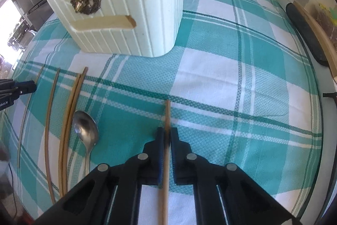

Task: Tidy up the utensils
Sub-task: 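Lift the held chopsticks toward the cream caddy with both tools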

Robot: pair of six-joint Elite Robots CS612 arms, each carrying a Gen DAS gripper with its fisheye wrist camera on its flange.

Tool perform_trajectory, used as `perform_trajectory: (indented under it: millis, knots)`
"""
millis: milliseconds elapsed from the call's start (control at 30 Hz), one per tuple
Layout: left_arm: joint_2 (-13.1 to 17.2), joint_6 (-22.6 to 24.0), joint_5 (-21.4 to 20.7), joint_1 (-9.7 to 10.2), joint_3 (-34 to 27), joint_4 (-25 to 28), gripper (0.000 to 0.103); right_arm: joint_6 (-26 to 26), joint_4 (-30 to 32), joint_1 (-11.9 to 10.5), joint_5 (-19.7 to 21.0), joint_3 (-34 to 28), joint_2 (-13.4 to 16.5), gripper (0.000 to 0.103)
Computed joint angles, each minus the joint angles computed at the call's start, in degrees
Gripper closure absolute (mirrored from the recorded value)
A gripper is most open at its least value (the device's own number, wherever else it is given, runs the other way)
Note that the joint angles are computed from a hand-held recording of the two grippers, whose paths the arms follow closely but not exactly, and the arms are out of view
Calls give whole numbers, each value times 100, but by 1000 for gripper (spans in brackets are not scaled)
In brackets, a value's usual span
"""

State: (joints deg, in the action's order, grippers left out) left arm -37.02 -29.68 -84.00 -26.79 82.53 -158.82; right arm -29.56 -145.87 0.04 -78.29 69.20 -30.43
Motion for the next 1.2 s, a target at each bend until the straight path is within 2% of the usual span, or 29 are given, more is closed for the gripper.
perform_trajectory:
  millis: [100, 333, 433, 533, 567, 600, 633, 700, 833, 933, 967, 1000, 1033, 1067, 1133, 1200]
  knots:
    - [-190, 141, 220, -83, 344, -616, 100, 112, -461, -101, 413, 342, -202, 97]
    - [-861, 301, 374, -209, 1353, -2568, 100, 72, -2016, -468, 1646, 1566, -1062, 97]
    - [-1041, 415, 453, -242, 1573, -2985, 100, 121, -2565, -594, 2005, 1918, -1328, 97]
    - [-1065, 391, 263, -208, 1526, -2646, 96, 267, -3112, -651, 2074, 2142, -1470, 97]
    - [-1025, 376, 271, -207, 1465, -2438, 85, 341, -3282, -665, 2100, 2196, -1502, 97]
    - [-957, 375, 306, -214, 1383, -2203, 68, 425, -3437, -683, 2145, 2250, -1530, 97]
    - [-856, 406, 259, -193, 1249, -1953, 62, 520, -3546, -701, 2216, 2262, -1536, 97]
    - [-668, 427, 158, -168, 1017, -1435, 61, 706, -3719, -728, 2367, 2268, -1545, 97]
    - [-241, 337, 189, -113, 448, -660, 61, 925, -4017, -738, 2484, 2321, -1586, 97]
    - [-20, 442, 286, -127, 84, -167, 61, 976, -4096, -747, 2555, 2379, -1634, 97]
    - [34, 483, 356, -142, -29, 56, 67, 986, -4130, -751, 2565, 2405, -1650, 97]
    - [71, 498, 393, -154, -122, 290, 89, 979, -4161, -762, 2591, 2440, -1666, 97]
    - [95, 499, 449, -164, -173, 406, 95, 957, -4174, -771, 2614, 2480, -1690, 97]
    - [109, 526, 478, -171, -180, 361, 99, 945, -4195, -779, 2629, 2515, -1709, 97]
    - [103, 539, 407, -168, -153, 266, 100, 918, -4230, -806, 2703, 2586, -1742, 97]
    - [37, 544, 384, -178, 18, -164, 100, 903, -4273, -828, 2772, 2648, -1770, 97]
